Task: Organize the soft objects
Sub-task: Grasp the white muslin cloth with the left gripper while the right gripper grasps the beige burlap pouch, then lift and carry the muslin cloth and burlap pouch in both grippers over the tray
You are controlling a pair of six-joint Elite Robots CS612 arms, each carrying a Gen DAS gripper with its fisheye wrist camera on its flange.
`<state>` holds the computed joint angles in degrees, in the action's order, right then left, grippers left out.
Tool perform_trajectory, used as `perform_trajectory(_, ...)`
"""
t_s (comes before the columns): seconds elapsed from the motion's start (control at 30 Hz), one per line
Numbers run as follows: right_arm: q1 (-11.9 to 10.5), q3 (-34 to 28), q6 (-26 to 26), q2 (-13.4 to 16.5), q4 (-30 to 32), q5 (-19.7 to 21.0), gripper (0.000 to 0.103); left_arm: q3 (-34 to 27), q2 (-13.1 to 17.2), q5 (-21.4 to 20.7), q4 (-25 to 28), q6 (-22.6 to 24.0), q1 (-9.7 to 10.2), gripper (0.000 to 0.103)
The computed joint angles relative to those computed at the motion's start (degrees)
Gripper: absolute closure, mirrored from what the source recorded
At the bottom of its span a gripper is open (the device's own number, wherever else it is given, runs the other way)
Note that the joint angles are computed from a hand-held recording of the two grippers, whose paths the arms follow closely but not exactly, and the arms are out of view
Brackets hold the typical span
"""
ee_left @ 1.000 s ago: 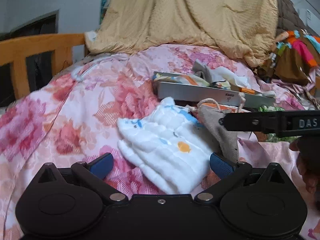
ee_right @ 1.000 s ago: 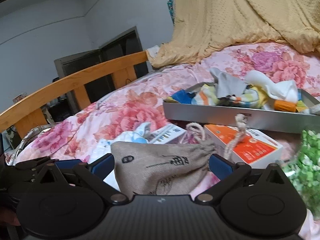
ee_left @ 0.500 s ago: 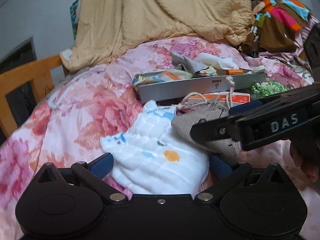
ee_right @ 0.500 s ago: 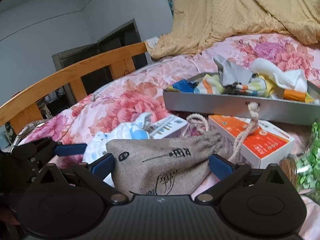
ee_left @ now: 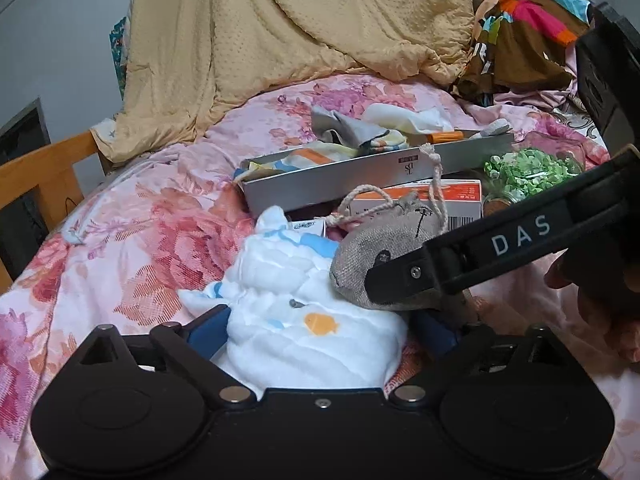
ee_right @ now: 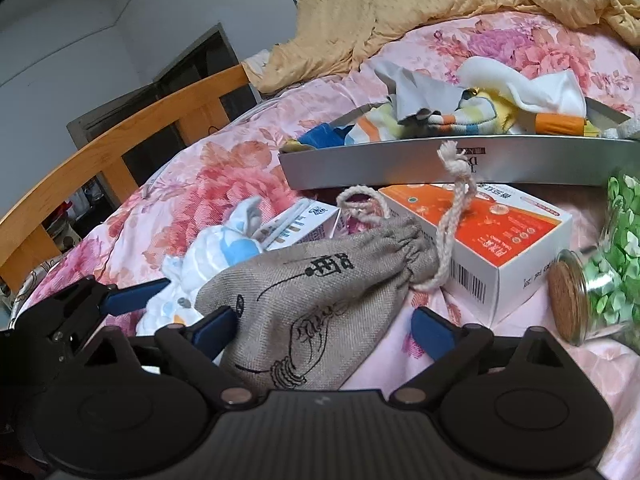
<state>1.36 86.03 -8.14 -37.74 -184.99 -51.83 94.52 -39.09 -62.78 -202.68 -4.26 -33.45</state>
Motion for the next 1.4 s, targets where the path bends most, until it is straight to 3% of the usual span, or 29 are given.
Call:
perform_trajectory(0.27, -0.2, 0.1, 1.5, -0.1, -0.1, 1.1, 0.024, 0.2, -0.1, -3.5, 1.1, -5.7, 1.11, 0.014)
perform_trajectory(0.5, -0.3, 0.0, 4.1, -0.3, 0.4, 0.3, 0.043, 0.5, 0.1, -3.7, -0.8, -7.7, 1.26, 0.034)
perform_trajectory(0.73, -0.3, 0.3, 5.2, -0.3, -1.3, -0.6, 0.055, 0.5, 0.0, -3.1, -0.6, -10.1, 1.27, 0.045)
perform_trajectory(1.0, -0.3, 0.5, 6.1, -0.3, -2.8, -0.9, 0.073, 0.7, -0.3, -4.6, -0.3, -18.8, 2.1, 0.06)
perform_trajectory(1.2, -0.3, 0.4, 5.8, -0.4, -2.1, -1.4, 0.073, 0.7, -0.4, -5.7, 0.3, -28.6, 2.94, 0.063)
perform_trajectory(1.4, -0.3, -0.1, 5.9, 0.0, -0.7, -1.6, 0.062, 0.2, -0.3, -5.9, 0.7, -32.0, 3.26, 0.05)
